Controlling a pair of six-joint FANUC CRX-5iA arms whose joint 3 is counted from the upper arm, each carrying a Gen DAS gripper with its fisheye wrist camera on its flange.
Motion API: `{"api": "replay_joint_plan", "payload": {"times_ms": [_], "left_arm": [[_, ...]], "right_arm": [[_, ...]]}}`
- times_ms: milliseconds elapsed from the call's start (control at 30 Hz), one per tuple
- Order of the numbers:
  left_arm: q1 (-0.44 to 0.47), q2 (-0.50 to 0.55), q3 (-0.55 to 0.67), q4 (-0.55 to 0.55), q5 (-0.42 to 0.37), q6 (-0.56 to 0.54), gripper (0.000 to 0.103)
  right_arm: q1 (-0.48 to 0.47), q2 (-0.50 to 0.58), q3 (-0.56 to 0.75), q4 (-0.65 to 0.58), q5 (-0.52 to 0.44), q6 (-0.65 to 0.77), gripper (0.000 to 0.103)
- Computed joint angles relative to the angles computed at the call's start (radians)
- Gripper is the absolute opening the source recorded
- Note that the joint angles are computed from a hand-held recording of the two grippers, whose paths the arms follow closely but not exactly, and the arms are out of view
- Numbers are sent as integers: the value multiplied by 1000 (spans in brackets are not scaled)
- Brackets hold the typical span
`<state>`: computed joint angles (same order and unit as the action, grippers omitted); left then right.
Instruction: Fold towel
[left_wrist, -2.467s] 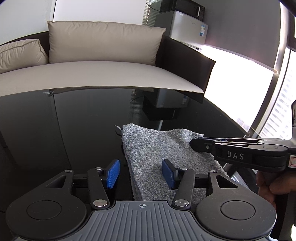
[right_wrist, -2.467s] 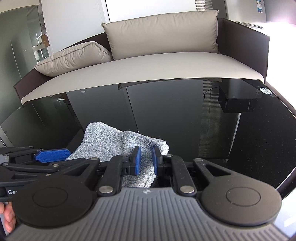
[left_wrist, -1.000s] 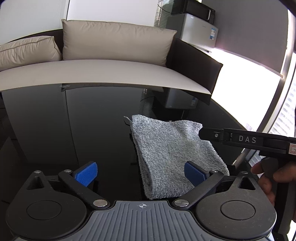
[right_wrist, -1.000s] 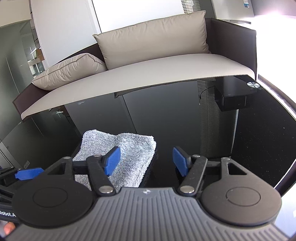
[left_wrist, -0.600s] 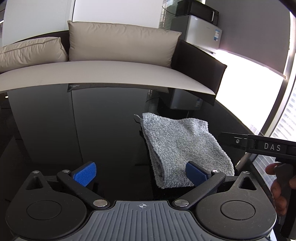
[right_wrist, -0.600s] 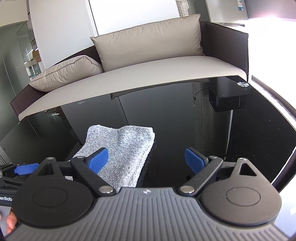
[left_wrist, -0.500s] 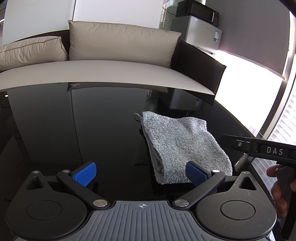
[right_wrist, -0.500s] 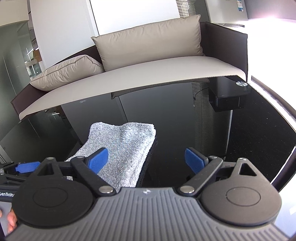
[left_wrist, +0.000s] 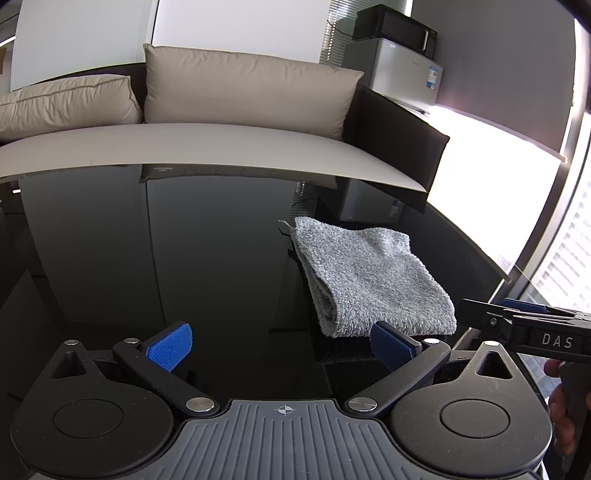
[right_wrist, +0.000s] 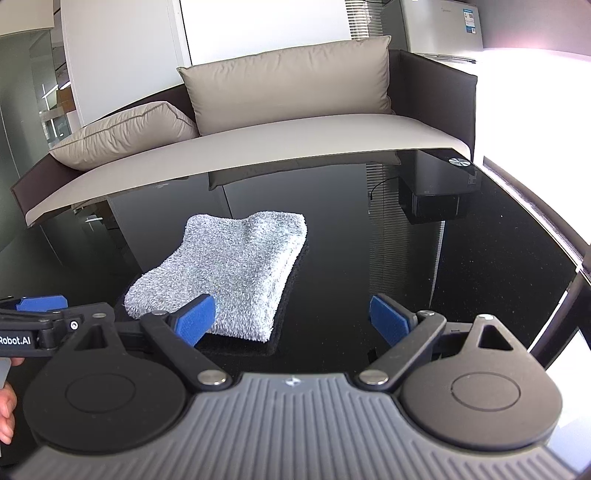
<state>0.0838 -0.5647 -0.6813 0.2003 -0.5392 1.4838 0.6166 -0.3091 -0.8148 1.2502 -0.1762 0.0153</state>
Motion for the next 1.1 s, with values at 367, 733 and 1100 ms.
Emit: {"api": "replay_joint_plan", "payload": {"times_ms": [367,733,1100], "left_arm": [[-3,-47,-12,-41,-21,22,102],[-6,-27,10,-69,-37,52,102],[-19,5,34,-88,-32,43,102]], "right_arm": [[126,-69,-28,-90,-208,-5,102],[144,-65,-26,-78,-239,10,102],[152,-51,8,-208,-235,145,102]]}}
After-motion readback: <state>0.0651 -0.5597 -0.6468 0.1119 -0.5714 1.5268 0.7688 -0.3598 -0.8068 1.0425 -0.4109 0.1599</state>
